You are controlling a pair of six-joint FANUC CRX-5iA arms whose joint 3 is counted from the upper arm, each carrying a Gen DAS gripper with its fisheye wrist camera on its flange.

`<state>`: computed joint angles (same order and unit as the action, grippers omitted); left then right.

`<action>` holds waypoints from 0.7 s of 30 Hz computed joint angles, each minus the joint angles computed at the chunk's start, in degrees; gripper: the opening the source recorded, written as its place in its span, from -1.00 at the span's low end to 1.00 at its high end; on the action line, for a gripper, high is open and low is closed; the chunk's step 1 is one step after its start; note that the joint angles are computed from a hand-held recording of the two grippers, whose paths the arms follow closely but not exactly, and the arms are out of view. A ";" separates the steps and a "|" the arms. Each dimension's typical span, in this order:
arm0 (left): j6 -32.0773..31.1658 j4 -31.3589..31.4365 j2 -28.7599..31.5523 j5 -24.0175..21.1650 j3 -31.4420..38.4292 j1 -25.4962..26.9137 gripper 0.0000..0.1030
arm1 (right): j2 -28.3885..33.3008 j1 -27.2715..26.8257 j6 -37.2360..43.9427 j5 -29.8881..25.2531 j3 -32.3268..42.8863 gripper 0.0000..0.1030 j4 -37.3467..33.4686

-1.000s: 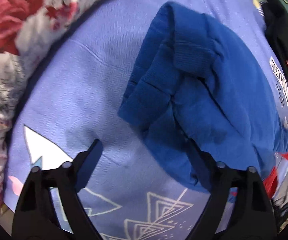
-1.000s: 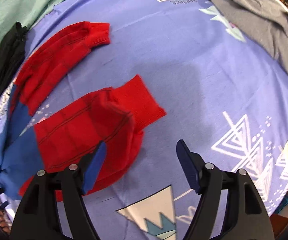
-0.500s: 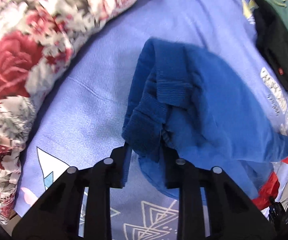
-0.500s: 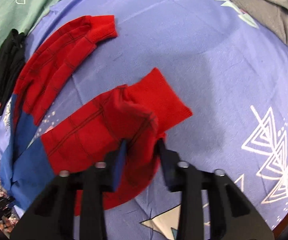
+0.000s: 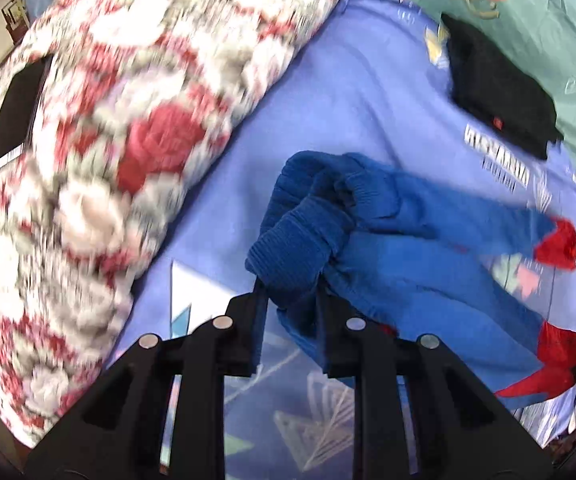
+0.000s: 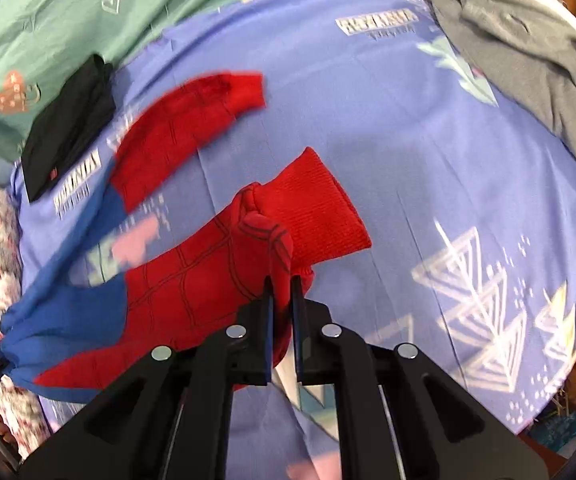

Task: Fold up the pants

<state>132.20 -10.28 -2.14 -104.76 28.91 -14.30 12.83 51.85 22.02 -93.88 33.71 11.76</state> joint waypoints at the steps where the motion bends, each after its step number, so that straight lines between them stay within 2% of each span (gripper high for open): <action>1: -0.06 0.28 -0.71 -0.16 -1.63 0.10 -0.59 | -1.08 0.36 -0.57 0.23 -1.95 -0.82 -0.90; 2: -0.16 0.27 -1.02 0.22 -3.79 -0.06 -0.57 | -1.49 0.34 -0.83 -0.25 -3.66 -0.76 -2.37; 3: -0.44 -0.13 -0.81 -0.43 -5.21 -0.46 -0.49 | -1.14 0.43 -1.24 -2.07 -4.29 -0.48 -3.04; 4: -0.47 0.11 -0.30 -1.72 -6.87 -0.33 -0.26 | -0.11 0.39 -1.77 -4.99 -4.03 -0.30 -3.32; 5: -0.03 0.55 0.46 -2.67 -7.70 0.06 -0.17 | 0.41 0.72 -3.49 -7.42 -4.50 -0.02 -2.53; 7: 2.27 1.15 0.70 -3.23 -8.72 0.64 0.08 | -0.54 1.38 -6.03 -7.09 -6.03 0.01 -0.59; 10: 2.28 -1.75 1.94 -4.35 -5.27 -0.77 0.30 | -0.76 3.66 -4.46 -6.05 -6.55 0.01 5.64; 13: 0.89 -4.36 3.75 -5.29 -1.71 -1.99 0.43 | -1.86 3.41 -1.37 -1.07 -7.36 0.01 3.04; 15: 0.61 -6.38 5.33 -6.74 0.58 -2.50 0.58 | -1.33 2.74 0.03 -0.40 -7.70 0.01 0.27; 17: 0.58 -7.35 5.86 -7.96 1.19 -2.18 0.61 | 1.65 1.82 1.73 -5.63 -5.81 0.01 -2.47; 19: 0.35 -8.14 5.62 -10.14 0.67 -1.17 0.61 | 1.02 1.56 -0.13 -4.87 -7.21 0.05 -2.88; 21: 1.53 -8.45 4.61 -10.04 -0.02 -0.46 0.61 | 0.66 1.12 -1.43 -4.44 -6.56 0.05 -3.17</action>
